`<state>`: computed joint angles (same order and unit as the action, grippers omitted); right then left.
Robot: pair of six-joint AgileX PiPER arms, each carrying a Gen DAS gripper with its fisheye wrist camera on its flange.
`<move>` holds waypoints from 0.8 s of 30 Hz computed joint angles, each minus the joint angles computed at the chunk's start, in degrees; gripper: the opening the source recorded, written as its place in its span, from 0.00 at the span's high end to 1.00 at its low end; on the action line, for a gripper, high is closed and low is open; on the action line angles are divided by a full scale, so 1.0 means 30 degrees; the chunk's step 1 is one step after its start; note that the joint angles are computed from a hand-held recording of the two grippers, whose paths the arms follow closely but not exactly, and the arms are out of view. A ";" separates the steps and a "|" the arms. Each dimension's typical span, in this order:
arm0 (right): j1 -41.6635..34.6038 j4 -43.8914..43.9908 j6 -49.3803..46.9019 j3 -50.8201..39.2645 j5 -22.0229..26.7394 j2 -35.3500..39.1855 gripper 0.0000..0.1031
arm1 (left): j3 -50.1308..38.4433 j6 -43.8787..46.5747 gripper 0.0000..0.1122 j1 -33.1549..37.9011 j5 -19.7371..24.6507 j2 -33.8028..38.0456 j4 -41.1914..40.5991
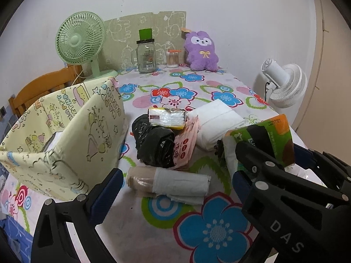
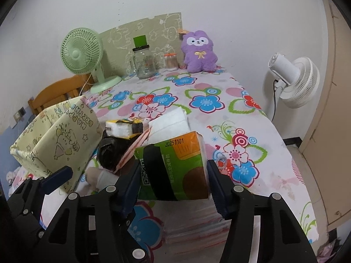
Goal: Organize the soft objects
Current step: 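Move the right tool to the green-and-orange tissue pack and grasp it, then grasp the white paper roll with the left tool while the right tool holds the tissue pack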
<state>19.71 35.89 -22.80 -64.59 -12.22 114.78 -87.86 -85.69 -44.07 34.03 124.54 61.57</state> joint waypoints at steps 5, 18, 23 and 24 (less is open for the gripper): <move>-0.0164 0.0993 -0.0996 -0.0659 0.0432 0.0441 0.44 | -0.1345 0.2397 0.19 0.0430 -0.0024 0.0899 -0.2061; -0.0447 -0.0366 0.0418 -0.1522 0.1624 0.1232 0.47 | -0.2888 0.6994 0.45 0.1015 -0.0103 0.1892 -0.6280; -0.0341 -0.0363 0.0422 -0.1571 0.1689 0.1249 0.49 | -0.2830 0.7531 0.51 0.1031 -0.0121 0.1783 -0.6680; -0.0284 -0.0274 0.0297 -0.1547 0.1658 0.1230 0.51 | -0.2860 0.7652 0.52 0.1028 -0.0092 0.1781 -0.6756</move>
<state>18.86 35.07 -21.90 -69.23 -7.24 118.46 -96.44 -62.73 -40.99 33.76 129.89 41.30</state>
